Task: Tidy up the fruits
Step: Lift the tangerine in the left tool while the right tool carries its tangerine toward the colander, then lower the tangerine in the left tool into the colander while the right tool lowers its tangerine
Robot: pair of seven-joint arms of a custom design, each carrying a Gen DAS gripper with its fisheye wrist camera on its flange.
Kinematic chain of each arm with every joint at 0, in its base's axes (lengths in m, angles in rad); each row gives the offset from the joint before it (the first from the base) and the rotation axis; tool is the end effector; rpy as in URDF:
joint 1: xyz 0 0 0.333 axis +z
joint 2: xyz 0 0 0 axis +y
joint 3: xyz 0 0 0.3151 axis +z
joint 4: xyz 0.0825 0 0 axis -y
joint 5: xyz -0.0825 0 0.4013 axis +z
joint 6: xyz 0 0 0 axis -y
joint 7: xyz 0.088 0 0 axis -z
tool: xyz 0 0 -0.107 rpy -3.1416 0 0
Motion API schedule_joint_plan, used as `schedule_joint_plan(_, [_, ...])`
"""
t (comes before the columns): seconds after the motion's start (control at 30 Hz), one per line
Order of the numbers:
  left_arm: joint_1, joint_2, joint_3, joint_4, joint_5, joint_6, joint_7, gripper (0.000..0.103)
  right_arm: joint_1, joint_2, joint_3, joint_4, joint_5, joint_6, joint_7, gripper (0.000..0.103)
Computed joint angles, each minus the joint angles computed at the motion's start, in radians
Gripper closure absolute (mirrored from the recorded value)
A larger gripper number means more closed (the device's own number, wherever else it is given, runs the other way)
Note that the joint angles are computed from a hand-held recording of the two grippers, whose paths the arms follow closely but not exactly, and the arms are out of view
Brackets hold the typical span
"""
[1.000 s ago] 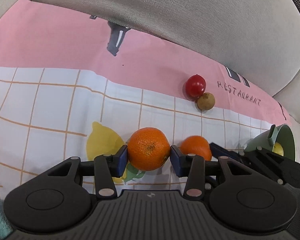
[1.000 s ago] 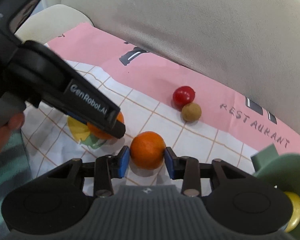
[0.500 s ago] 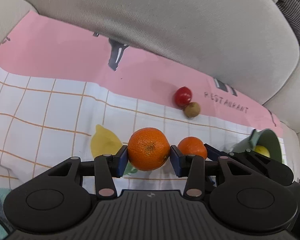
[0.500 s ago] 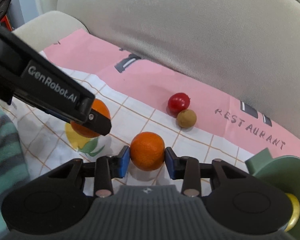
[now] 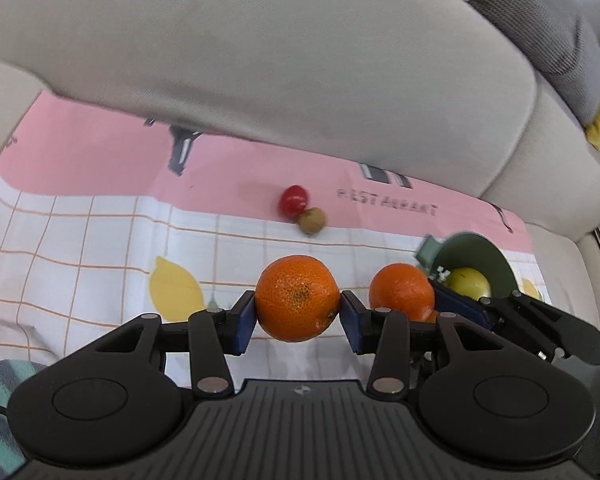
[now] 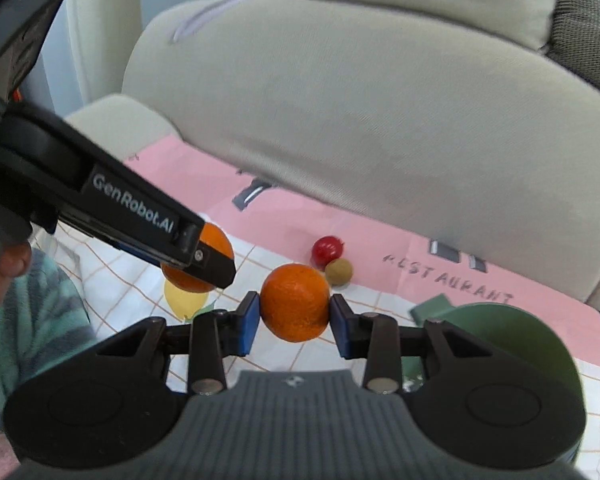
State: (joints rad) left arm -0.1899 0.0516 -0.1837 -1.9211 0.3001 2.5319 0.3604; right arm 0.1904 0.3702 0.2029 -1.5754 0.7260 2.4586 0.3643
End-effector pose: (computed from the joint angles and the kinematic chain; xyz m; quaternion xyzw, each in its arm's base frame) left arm 0.5872 -0.2316 0.5185 -0.8542 0.4277 -0.2744 0.1099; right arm 0.6753 0.2575 0.4811 -0.8940 0.2102 -0.1002 0.3828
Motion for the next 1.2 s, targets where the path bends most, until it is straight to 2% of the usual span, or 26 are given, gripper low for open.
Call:
schedule_joint_plan(0.3, [-0.047,0.055,-0.02,0.107,0.051,-0.029,0.081,0.053,-0.052,-0.096,-0.037,-0.102,0.102,0.01,-0.05,0.068])
schedule_joint_plan(0.7, [-0.118,0.223,-0.017,0.327,-0.003,-0.082,0.286,0.053,-0.088,-0.089,-0.095,-0.131,0.069,0.067,0.052,0.068])
schedule_joint_plan(0.97, [-0.159,0.373,-0.002,0.537,-0.039,-0.201,0.42,0.053,-0.116,-0.022,-0.086,-0.07,0.01,0.075,0.16,0.068])
schedule_joint_plan(1.2, [-0.177,0.495,0.012,0.711,-0.081,-0.32,0.513,0.053,-0.142,0.033,-0.065,-0.002,-0.016,0.014,0.188,0.068])
